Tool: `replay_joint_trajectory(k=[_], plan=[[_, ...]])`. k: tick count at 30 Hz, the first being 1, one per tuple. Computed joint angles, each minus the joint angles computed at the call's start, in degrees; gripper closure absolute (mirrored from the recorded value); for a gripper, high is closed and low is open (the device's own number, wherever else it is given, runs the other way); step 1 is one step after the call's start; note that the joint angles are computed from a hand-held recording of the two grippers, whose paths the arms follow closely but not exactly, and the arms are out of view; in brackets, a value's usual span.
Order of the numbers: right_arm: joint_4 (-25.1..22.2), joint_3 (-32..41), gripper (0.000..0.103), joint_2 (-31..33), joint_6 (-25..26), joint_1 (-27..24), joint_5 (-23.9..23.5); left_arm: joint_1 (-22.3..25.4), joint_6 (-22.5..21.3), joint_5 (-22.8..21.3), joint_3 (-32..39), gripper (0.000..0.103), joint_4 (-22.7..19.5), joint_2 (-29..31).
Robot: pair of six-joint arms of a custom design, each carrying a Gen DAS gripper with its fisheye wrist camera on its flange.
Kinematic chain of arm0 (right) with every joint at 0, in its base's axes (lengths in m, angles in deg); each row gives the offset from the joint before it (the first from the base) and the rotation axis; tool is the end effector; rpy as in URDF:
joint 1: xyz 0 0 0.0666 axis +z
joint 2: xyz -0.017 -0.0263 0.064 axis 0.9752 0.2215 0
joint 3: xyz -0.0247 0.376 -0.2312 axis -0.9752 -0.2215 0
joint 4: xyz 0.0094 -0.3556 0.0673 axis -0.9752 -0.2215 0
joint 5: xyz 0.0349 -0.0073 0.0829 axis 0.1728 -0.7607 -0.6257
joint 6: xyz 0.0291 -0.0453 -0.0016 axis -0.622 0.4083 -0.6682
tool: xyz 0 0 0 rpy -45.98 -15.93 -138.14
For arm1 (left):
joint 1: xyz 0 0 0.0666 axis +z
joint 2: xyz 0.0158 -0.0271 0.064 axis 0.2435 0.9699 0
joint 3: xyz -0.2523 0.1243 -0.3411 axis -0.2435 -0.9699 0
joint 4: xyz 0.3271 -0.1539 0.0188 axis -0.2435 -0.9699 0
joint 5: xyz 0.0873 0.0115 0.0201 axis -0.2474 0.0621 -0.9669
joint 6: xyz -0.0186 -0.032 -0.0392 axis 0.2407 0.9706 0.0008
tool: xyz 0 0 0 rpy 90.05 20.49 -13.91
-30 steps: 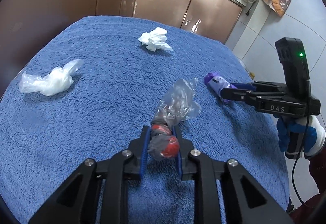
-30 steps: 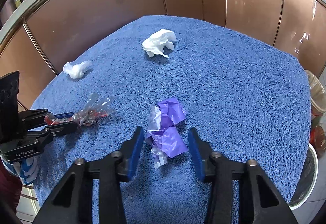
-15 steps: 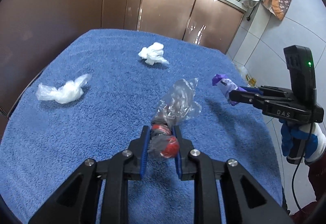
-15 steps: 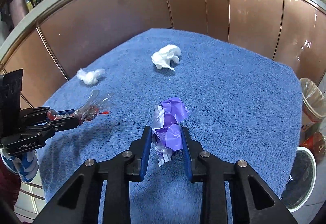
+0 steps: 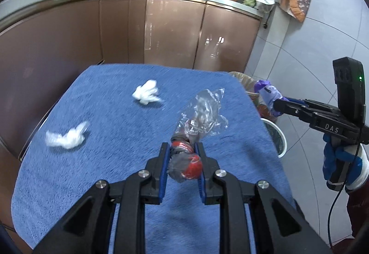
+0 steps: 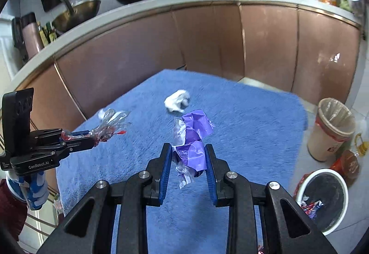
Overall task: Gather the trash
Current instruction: 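Carry the clear wrapper and purple wrapper in both tools over the trash bin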
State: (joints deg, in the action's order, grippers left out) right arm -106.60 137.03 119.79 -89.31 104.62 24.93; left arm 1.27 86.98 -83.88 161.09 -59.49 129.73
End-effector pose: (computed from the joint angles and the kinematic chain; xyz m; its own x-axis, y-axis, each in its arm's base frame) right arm 0.3581 0.1896 0.6685 -0.6349 -0.1268 -0.7621 -0.4247 0.8813 0.2072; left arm 0.2998 -0.0726 0.6861 -0.6770 0.1062 -0.7283 0.2633 0.9590 -0.1049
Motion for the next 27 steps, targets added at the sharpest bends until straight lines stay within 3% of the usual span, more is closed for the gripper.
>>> replay_joint_trajectory(k=[6,12,18,23,27], plan=[[0.9,-3.5,0.075,-5.0,-0.2,-6.8,-0.7,-7.7,1.3,-3.5,5.9,0.083,-1.4,4.1],[1.2,-8.1,0.075,-8.7,0.6,-18.1,-4.2,-16.1,2.0,-6.3,13.1,0.083,-3.0,11.2],[2.0,-12.4,0.075,-9.2,1.8,-29.2,-6.9,-22.0,2.8,-5.8,23.2,0.083,-5.8,21.4],[2.7,-15.5,0.075,-7.9,2.8,-35.4,-7.5,-25.7,3.5,-4.7,34.6,0.083,-10.3,31.8],[3.6,-17.5,0.075,-6.0,2.5,-38.7,-8.1,-27.4,4.7,-4.4,48.5,0.083,-17.3,42.1]])
